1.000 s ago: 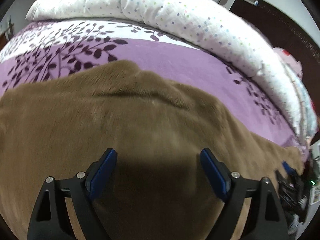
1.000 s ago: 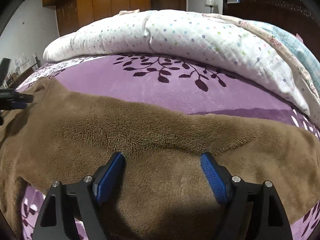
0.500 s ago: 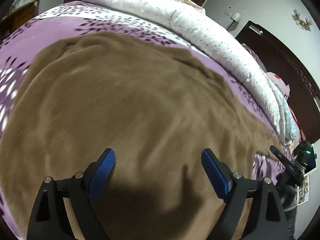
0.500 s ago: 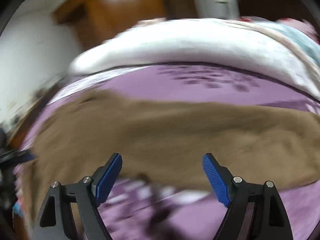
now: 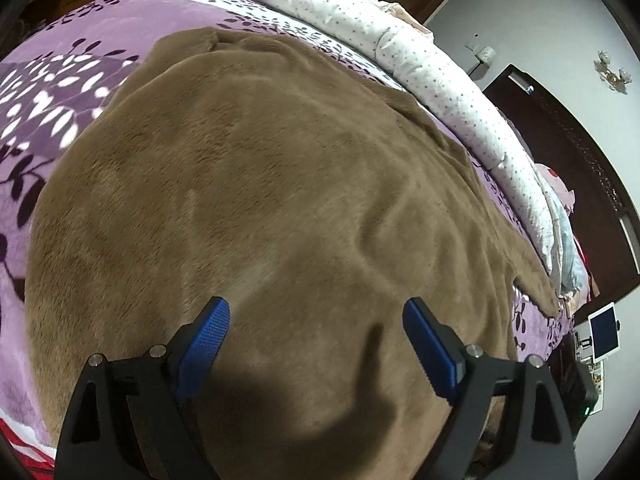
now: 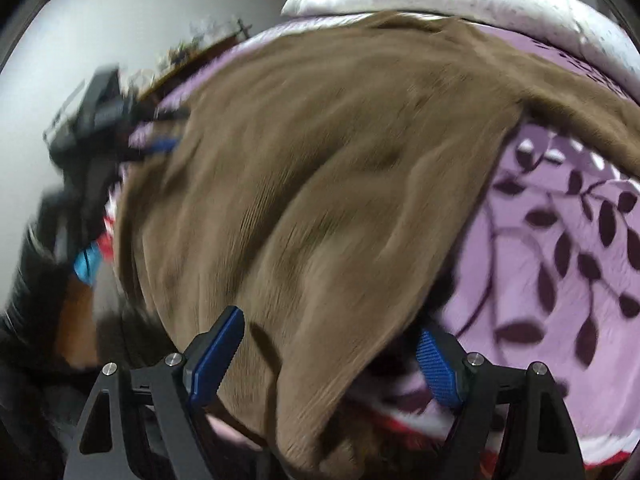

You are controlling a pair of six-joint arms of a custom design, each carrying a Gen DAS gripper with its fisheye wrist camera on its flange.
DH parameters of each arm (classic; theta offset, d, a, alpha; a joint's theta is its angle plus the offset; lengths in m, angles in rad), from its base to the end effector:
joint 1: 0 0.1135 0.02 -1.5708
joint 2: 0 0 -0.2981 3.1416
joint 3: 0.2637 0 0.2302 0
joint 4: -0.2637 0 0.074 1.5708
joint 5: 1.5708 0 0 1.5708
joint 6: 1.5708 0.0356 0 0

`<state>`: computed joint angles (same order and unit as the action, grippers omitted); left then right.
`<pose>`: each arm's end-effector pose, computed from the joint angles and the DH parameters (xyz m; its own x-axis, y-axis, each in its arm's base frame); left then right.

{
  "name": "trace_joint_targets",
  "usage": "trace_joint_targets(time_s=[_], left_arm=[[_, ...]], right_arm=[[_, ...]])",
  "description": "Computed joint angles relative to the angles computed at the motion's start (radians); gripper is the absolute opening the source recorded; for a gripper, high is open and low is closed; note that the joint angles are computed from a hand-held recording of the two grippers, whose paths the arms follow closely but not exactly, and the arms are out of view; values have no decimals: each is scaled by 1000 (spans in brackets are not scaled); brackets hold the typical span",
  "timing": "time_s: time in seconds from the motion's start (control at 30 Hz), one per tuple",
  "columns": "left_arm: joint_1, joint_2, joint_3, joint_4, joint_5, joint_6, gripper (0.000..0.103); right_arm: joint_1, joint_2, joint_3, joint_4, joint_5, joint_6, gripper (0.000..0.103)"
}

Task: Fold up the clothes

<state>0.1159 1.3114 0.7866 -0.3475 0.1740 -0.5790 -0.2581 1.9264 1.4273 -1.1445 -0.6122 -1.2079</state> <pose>0.2352 0.0212 0.2587 -0.6349 -0.6165 -0.4657 -0.4190 0.7812 -0.4629 0.3341 -0.0670 0.2364 -0.5754 -0.6394 -0.5100 -0.8130 0.5151 0.2715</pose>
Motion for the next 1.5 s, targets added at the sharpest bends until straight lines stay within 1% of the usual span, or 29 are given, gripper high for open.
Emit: trace_joint_targets(time_s=[0.03, 0.07, 0.1, 0.13, 0.17, 0.2, 0.27, 0.37, 0.43, 0.5, 0.57, 0.67, 0.73, 0.77, 0.8, 0.83, 0.87, 0.9, 1.0, 1.1, 1.13, 1.2, 1.23, 1.27, 1.3, 1.33, 1.43, 1.5], left_arm=[[5, -1, -6, 4, 6, -1, 92], [10, -1, -12, 9, 12, -1, 92], [12, 1, -16, 14, 15, -3, 92], [12, 1, -18, 19, 16, -6, 92], [11, -1, -21, 21, 17, -7, 92], [12, -5, -23, 21, 19, -7, 92], [17, -20, -29, 16, 23, -1, 93], [50, -49, -55, 14, 43, 12, 93], [76, -57, -73, 28, 64, 12, 93], [91, -61, -87, 42, 81, 9, 93], [96, -73, -92, 35, 87, 15, 93], [117, -100, -100, 16, 99, 31, 93], [170, -138, -114, 2, 133, 48, 93], [203, -158, -121, -5, 156, 57, 93], [238, -179, -127, -14, 179, 67, 93], [282, -209, -131, -35, 199, 81, 93], [330, -237, -133, -57, 221, 98, 93], [385, -263, -132, -80, 245, 120, 93], [582, -317, -116, -160, 328, 218, 94], [787, -333, -101, -240, 423, 343, 95], [847, -330, -105, -259, 453, 379, 95], [943, -310, -118, -290, 507, 448, 95], [983, -296, -127, -305, 530, 482, 95], [1024, -284, -138, -326, 559, 525, 95], [1059, -275, -149, -349, 590, 568, 95], [1087, -273, -158, -373, 621, 606, 95], [1186, -264, -176, -469, 701, 751, 95], [1264, -263, -170, -548, 731, 858, 95]], right_arm=[[-3, -21, -37, 17, 14, -21, 69], [-5, -35, -54, 18, 27, -38, 37], [-8, -49, -70, 19, 40, -56, 20], [-10, -63, -86, 20, 52, -73, 20], [-13, -78, -102, 21, 65, -90, 14], [-28, -73, -73, -25, 55, -112, 12], [-57, -60, -14, -120, 35, -156, 12], [-108, -65, 41, -151, 68, -184, 12], [-120, -67, -2, -10, 146, -127, 12], [-112, -40, -41, 134, 226, -39, 12], [-113, -15, -51, 177, 234, 3, 12], [-103, -56, -99, 231, 234, -30, 13], [-101, -61, -92, 228, 250, -40, 19], [-104, -51, -62, 203, 254, -33, 27], [-114, -47, -27, 177, 238, -22, 39], [-123, -41, 10, 150, 221, -10, 48], [-132, -35, 49, 124, 204, 2, 63], [-140, -30, 95, 88, 174, 14, 66], [-147, -20, 230, -18, 67, 49, 66], [-105, -36, 301, -99, -40, 68, 66], [-78, -48, 304, -115, -71, 80, 66], [24, -110, 221, -93, -114, 144, 66], [54, -107, 230, -126, -134, 135, 66], [91, -133, 189, -112, -150, 142, 66], [142, -129, 194, -98, -157, 168, 66], [189, -160, 159, -89, -164, 183, 66], [365, -224, 82, -5, -182, 290, 66], [498, -273, 9, 89, -169, 384, 66]])
